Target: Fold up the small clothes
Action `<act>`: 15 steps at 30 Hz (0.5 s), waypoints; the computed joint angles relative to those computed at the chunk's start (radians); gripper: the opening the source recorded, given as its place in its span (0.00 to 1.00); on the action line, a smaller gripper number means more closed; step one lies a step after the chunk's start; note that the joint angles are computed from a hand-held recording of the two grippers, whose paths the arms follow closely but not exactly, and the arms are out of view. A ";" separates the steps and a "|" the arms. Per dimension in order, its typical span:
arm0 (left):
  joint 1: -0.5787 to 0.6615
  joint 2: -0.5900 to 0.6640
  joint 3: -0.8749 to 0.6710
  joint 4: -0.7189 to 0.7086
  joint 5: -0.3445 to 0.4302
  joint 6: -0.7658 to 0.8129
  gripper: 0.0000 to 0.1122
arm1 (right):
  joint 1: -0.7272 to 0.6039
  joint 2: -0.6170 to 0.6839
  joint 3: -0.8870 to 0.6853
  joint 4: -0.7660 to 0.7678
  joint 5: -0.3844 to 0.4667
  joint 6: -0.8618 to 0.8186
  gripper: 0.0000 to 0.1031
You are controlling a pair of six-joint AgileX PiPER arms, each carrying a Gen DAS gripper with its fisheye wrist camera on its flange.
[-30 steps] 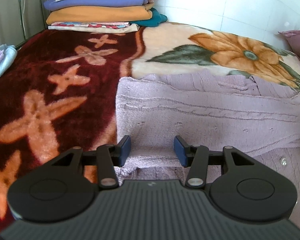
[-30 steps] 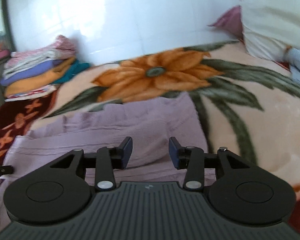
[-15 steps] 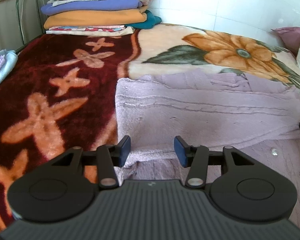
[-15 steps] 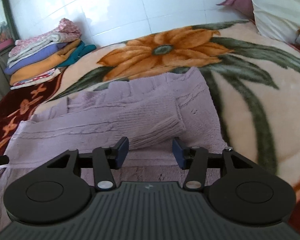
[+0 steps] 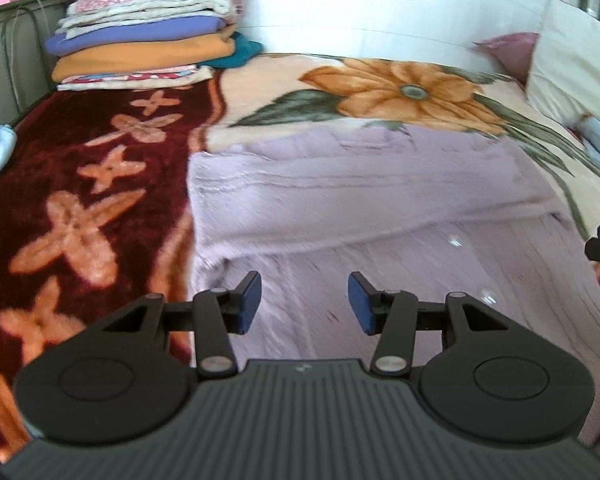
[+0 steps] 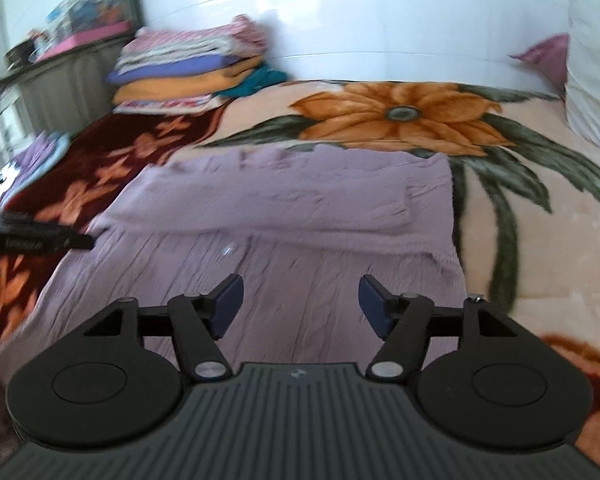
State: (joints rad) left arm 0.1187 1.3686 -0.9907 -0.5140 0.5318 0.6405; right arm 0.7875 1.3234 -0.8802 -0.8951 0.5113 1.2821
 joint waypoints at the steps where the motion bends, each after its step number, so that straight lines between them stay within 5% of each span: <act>1: 0.003 -0.017 0.013 -0.017 0.016 0.020 0.45 | 0.031 -0.021 0.012 0.009 0.024 -0.010 0.70; 10: 0.012 -0.153 0.135 -0.108 0.160 0.144 0.45 | 0.298 -0.105 0.070 0.096 0.201 -0.114 0.72; 15: -0.017 -0.223 0.194 -0.082 0.175 0.144 0.45 | 0.399 -0.121 0.107 0.117 0.241 -0.133 0.73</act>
State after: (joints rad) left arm 0.1012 1.1452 -0.7969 -0.5963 0.7070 0.7840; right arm 1.1864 1.2021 -0.7728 -0.7781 0.7523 1.1494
